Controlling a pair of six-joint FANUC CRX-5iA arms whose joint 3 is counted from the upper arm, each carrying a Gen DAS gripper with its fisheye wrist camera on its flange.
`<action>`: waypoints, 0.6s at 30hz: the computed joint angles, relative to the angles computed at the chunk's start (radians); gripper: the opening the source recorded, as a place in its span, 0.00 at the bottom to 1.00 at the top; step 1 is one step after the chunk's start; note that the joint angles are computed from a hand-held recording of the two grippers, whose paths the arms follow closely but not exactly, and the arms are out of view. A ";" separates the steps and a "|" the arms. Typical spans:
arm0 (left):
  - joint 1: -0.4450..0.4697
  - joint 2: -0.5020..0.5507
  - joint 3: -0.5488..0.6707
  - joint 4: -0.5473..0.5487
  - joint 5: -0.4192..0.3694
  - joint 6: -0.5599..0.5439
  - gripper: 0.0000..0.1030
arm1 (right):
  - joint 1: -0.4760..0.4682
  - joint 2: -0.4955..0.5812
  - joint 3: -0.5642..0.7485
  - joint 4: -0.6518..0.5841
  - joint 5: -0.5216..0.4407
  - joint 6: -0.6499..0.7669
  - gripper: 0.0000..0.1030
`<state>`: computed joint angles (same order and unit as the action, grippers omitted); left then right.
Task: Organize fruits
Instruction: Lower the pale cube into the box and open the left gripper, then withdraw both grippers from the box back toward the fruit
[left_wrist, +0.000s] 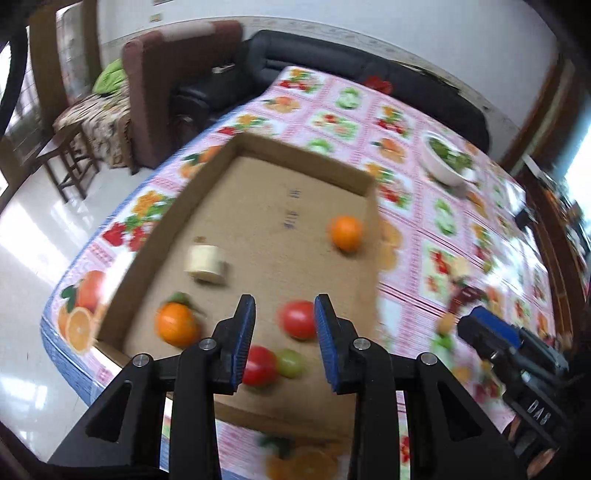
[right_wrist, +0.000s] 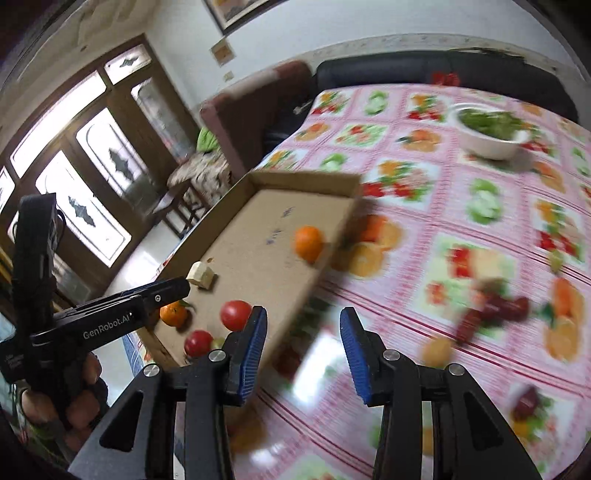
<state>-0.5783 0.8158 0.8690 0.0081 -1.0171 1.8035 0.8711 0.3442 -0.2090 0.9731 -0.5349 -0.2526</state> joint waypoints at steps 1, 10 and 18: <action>-0.015 -0.005 0.002 0.008 0.003 -0.022 0.30 | 0.006 -0.042 -0.050 0.036 -0.021 -0.052 0.42; -0.101 -0.020 0.119 0.070 -0.014 -0.189 0.30 | 0.158 -0.368 -0.211 0.061 -0.496 -0.062 0.42; -0.150 -0.042 0.190 -0.033 0.015 -0.195 0.54 | 0.320 -0.455 -0.044 0.143 -0.982 0.176 0.61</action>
<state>-0.7288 0.7741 1.0594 -0.0253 -1.0020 1.6083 1.1912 -0.1105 -0.2532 1.1162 -1.5173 -0.0764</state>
